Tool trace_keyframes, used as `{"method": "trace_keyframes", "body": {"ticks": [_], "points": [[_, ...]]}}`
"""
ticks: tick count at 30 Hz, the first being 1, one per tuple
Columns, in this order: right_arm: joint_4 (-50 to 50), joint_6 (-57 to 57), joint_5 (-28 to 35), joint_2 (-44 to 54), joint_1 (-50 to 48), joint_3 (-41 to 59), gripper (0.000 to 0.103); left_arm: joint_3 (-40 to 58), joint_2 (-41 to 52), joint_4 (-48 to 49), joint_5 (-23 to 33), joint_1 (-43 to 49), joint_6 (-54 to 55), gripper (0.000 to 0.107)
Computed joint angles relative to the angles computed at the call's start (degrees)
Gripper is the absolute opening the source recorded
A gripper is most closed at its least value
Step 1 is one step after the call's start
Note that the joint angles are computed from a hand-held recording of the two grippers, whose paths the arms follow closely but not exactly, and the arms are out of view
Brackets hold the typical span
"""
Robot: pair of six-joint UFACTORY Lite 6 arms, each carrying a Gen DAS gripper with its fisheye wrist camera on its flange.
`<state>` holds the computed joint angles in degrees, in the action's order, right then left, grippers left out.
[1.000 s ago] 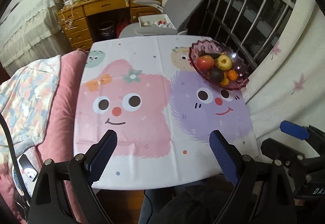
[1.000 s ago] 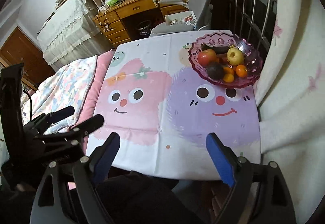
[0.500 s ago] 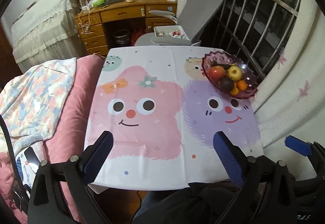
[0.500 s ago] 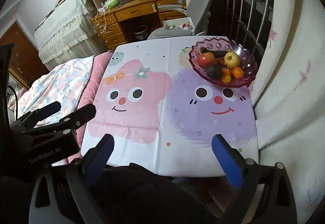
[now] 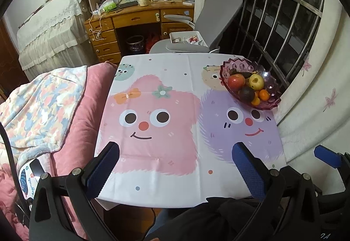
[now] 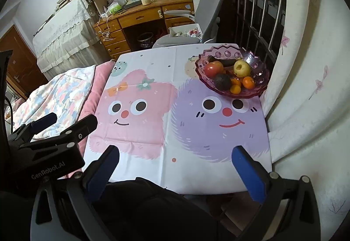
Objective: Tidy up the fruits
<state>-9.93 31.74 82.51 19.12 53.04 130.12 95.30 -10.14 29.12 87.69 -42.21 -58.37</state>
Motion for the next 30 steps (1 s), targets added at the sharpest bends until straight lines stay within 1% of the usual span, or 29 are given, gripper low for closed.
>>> {"method": "trace_keyframes", "body": {"ticks": [10, 30], "points": [[0.4, -0.7, 0.1, 0.1, -0.6, 0.5, 0.103, 0.8, 0.5, 1.3, 1.2, -1.5, -1.3, 0.102], [0.4, 0.2, 0.7, 0.5, 0.3, 1.3, 0.103, 0.8, 0.6, 1.2, 1.2, -1.4, -1.2, 0.102]]}}
